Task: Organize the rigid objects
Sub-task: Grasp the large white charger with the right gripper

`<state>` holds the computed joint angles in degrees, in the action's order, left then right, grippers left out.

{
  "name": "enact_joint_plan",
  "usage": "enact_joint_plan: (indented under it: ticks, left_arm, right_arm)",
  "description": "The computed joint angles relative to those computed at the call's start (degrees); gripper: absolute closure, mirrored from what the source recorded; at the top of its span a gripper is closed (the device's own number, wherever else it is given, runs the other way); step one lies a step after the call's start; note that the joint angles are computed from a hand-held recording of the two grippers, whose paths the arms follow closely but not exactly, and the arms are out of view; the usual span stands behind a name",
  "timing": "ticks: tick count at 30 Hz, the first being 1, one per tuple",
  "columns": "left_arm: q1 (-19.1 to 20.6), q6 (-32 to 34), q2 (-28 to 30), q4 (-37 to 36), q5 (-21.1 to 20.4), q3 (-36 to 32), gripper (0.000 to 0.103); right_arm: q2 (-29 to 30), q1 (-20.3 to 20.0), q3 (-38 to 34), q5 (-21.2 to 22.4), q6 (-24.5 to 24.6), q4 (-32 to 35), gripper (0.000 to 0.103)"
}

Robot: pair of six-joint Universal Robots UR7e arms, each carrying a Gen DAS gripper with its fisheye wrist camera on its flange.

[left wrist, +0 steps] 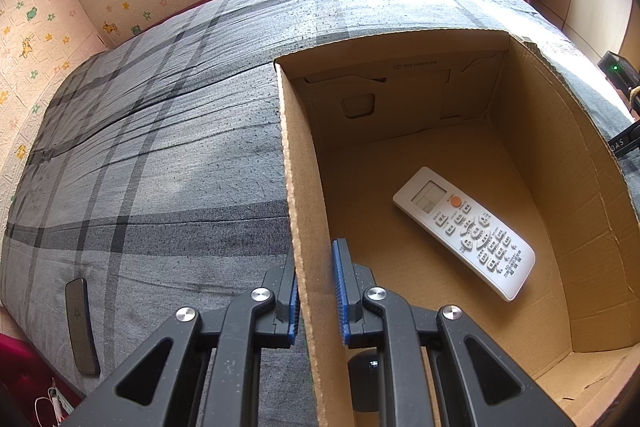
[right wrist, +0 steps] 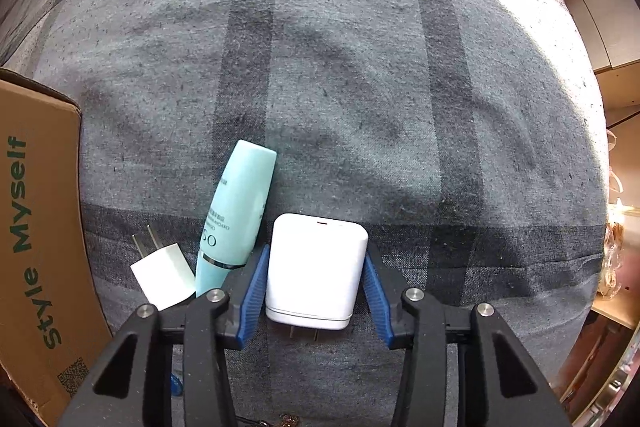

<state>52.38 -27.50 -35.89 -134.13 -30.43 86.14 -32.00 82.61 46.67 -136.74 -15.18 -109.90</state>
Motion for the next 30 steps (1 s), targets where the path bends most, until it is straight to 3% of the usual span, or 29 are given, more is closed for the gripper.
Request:
enact_joint_plan:
  ticks: [6, 18, 30]
  left_arm:
    - [0.0, 0.0, 0.0, 0.0, 0.0, 0.0, 0.087]
    - [0.0, 0.1, 0.0, 0.0, 0.1, 0.0, 0.087]
    - [0.0, 0.1, 0.0, 0.0, 0.1, 0.0, 0.087]
  right_arm:
    - [-0.7, 0.0, -0.4, 0.5, -0.6, 0.6, 0.056]
    - [-3.0, 1.5, 3.3, -3.0, -3.1, -1.2, 0.057]
    - [-6.1, 3.9, 5.8, -2.3, -5.5, -1.7, 0.057]
